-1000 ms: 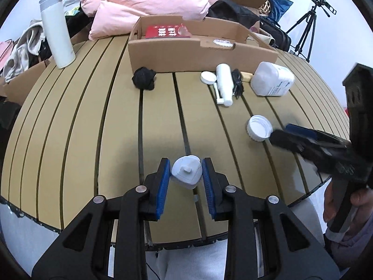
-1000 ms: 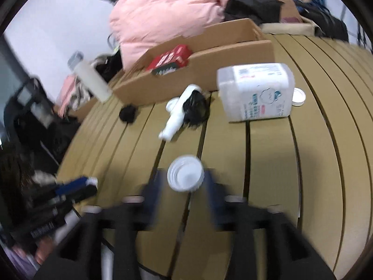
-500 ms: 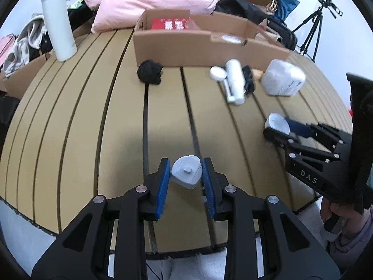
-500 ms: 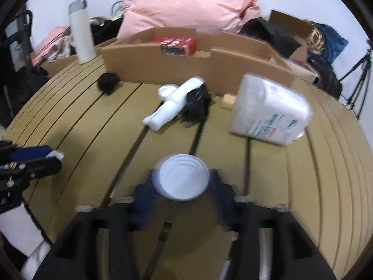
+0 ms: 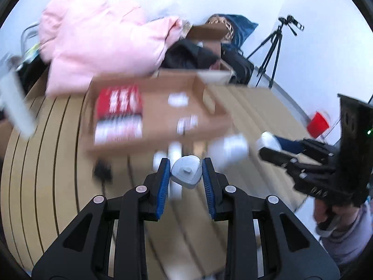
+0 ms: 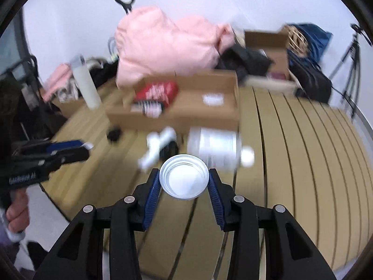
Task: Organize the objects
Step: 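Carry both white pieces into the tray and open both grippers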
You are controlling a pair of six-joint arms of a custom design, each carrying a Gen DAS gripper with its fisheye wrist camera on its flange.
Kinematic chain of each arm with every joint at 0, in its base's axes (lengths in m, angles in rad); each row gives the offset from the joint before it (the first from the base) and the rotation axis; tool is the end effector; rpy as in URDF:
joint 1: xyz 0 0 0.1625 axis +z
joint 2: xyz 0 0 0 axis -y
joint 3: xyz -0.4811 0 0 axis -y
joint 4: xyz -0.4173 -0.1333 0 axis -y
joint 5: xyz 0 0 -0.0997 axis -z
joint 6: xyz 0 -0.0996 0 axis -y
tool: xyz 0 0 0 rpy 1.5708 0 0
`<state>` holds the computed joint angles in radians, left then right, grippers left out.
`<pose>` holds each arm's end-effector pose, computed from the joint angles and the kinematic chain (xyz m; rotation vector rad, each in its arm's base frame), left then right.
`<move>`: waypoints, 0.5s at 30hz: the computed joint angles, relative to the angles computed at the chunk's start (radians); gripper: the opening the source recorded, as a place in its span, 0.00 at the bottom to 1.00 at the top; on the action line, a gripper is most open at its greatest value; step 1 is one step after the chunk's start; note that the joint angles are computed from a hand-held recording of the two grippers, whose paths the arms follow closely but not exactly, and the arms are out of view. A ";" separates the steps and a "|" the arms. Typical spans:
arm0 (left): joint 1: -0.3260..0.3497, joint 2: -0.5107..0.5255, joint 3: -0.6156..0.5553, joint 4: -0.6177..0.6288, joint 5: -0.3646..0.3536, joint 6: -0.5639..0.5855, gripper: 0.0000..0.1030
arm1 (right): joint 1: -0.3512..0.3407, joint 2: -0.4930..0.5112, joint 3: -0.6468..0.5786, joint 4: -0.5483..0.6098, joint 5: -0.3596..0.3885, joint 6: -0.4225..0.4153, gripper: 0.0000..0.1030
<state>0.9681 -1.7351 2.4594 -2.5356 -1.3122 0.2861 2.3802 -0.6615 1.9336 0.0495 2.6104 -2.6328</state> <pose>-0.0697 -0.3813 0.2908 1.2045 2.6355 -0.4051 0.3355 -0.2542 -0.0143 0.1782 -2.2583 1.0156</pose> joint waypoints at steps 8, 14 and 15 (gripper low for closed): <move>0.043 0.632 -0.358 -0.106 0.177 -0.139 0.24 | -0.399 -0.078 -0.260 0.118 -0.104 -0.322 0.43; 0.088 0.776 -0.462 -0.134 0.239 -0.140 0.45 | -0.515 0.014 -0.401 0.191 -0.101 -0.391 0.52; 0.086 0.772 -0.450 -0.180 0.249 -0.138 0.51 | -0.523 0.010 -0.396 0.161 -0.117 -0.426 0.58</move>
<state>1.0540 -0.9629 2.0093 -2.7159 -1.0627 0.1479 1.8572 -0.6517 1.5380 0.2104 2.4930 -3.0590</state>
